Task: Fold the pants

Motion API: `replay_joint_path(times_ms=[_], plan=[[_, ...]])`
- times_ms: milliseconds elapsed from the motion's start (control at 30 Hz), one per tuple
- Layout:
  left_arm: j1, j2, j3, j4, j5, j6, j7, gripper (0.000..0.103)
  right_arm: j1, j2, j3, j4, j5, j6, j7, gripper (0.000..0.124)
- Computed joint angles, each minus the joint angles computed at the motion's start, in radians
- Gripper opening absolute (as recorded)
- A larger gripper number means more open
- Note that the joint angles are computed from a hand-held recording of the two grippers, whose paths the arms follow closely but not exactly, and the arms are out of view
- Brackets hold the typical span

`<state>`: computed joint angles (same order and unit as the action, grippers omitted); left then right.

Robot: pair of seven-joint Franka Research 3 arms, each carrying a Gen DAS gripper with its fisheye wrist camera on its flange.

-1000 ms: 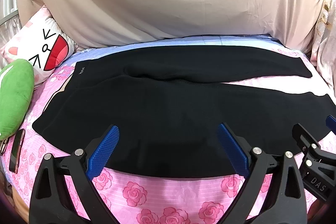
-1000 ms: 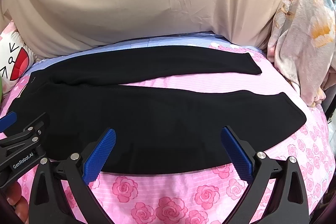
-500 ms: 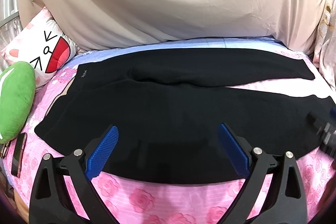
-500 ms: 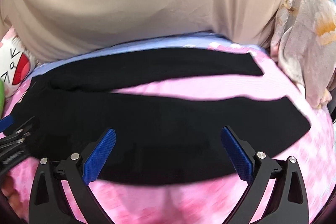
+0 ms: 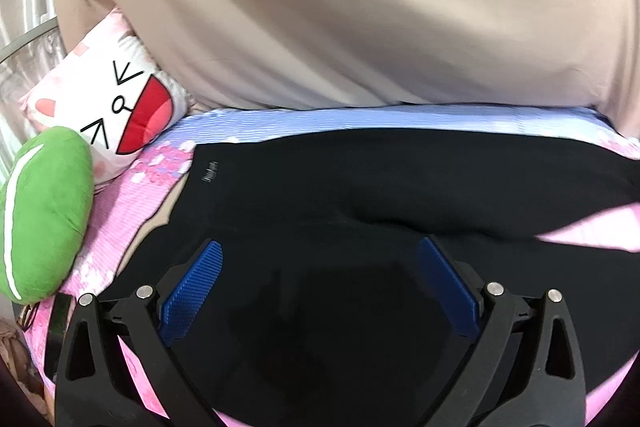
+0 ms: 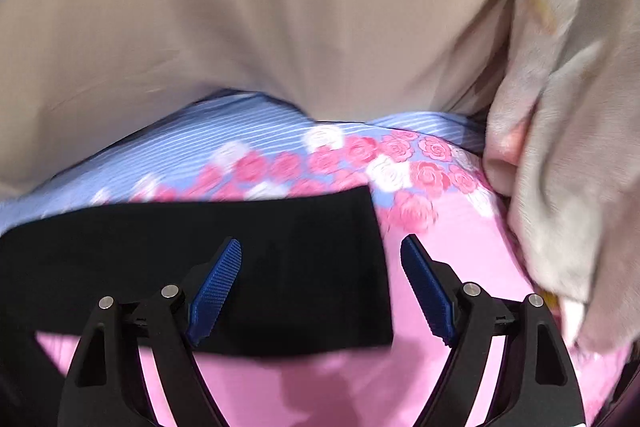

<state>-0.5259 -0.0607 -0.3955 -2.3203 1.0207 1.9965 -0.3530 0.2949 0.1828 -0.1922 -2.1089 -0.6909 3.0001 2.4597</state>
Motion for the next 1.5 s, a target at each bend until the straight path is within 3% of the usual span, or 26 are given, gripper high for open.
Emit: replay_joint_path(times_ms=[133, 200, 267, 333, 367, 400, 433, 467, 567, 700, 767, 833, 933, 1000, 1133, 1200, 1267, 1333, 1367, 1467, 1500], plan=[[0.021, 0.0, 0.017, -0.01, 0.012, -0.011, -0.001, 0.097, -0.051, 0.11, 0.055, 0.114, 0.175, -0.083, -0.176, 0.08], [0.032, 0.001, 0.026, -0.021, 0.016, 0.022, -0.008, 0.097, -0.019, 0.146, 0.025, 0.15, 0.182, -0.113, -0.189, 0.079], [0.04, 0.008, 0.03, -0.024, 0.022, 0.039, -0.007, 0.097, 0.002, 0.159, -0.001, 0.148, 0.189, -0.074, -0.195, 0.072], [0.047, 0.019, 0.034, -0.024, 0.03, 0.052, -0.005, 0.097, -0.023, 0.164, 0.026, 0.14, 0.27, -0.036, -0.263, 0.049], [0.049, 0.021, 0.035, -0.023, 0.031, 0.057, -0.003, 0.097, -0.005, 0.163, 0.008, 0.136, 0.266, -0.026, -0.255, 0.039], [0.05, 0.025, 0.036, -0.021, 0.031, 0.059, -0.002, 0.097, -0.018, 0.165, 0.025, 0.135, 0.309, -0.016, -0.299, 0.017], [0.052, 0.029, 0.038, -0.02, 0.03, 0.061, 0.001, 0.097, -0.034, 0.161, 0.051, 0.121, 0.39, 0.01, -0.369, 0.013], [0.054, 0.026, 0.04, -0.023, 0.03, 0.065, 0.0, 0.097, -0.02, 0.154, 0.043, 0.115, 0.4, 0.009, -0.374, 0.013], [0.068, 0.003, 0.051, -0.043, 0.026, 0.092, 0.011, 0.097, 0.121, 0.134, -0.101, 0.086, 0.282, 0.037, -0.263, 0.012], [0.1, -0.043, 0.063, -0.073, 0.022, 0.088, 0.046, 0.097, 0.227, 0.075, -0.213, 0.021, 0.19, 0.09, -0.17, 0.011], [0.131, -0.101, 0.081, -0.111, 0.03, 0.121, 0.062, 0.097, 0.26, 0.051, -0.252, 0.0, 0.127, 0.096, -0.109, 0.011], [0.179, -0.162, 0.112, -0.159, 0.051, 0.194, 0.067, 0.097, 0.218, 0.044, -0.226, -0.001, 0.114, 0.091, -0.113, 0.011], [0.275, -0.199, 0.165, -0.199, 0.069, 0.301, 0.096, 0.097, 0.234, 0.029, -0.241, -0.002, 0.023, 0.073, -0.022, 0.011], [0.338, -0.177, 0.179, -0.19, 0.083, 0.31, 0.11, 0.097, 0.244, 0.027, -0.235, 0.005, -0.026, 0.049, 0.035, 0.011], [0.447, -0.062, 0.26, -0.141, 0.074, 0.458, 0.249, 0.096, 0.208, 0.047, -0.19, 0.036, -0.062, 0.025, 0.077, 0.011], [0.482, -0.009, 0.252, -0.106, 0.088, 0.426, 0.221, 0.096, 0.179, 0.06, -0.163, 0.051, -0.067, 0.018, 0.085, 0.011], [0.514, 0.039, 0.283, -0.088, 0.08, 0.534, 0.27, 0.09, 0.158, 0.057, -0.141, 0.052, -0.085, 0.006, 0.103, 0.011], [0.533, 0.082, 0.299, -0.072, -0.012, 0.608, 0.374, 0.031, 0.132, 0.057, -0.116, 0.052, -0.094, 0.004, 0.116, 0.011], [0.533, 0.087, 0.299, -0.069, -0.037, 0.594, 0.389, 0.023, 0.128, 0.055, -0.111, 0.051, -0.11, 0.0, 0.131, 0.011], [0.535, 0.017, 0.297, -0.116, 0.036, 0.614, 0.313, 0.02, 0.118, 0.04, -0.098, 0.047, -0.177, -0.003, 0.191, 0.011], [0.537, -0.023, 0.291, -0.142, 0.059, 0.623, 0.289, 0.014, 0.112, 0.032, -0.092, 0.043, -0.198, 0.0, 0.209, 0.011]])
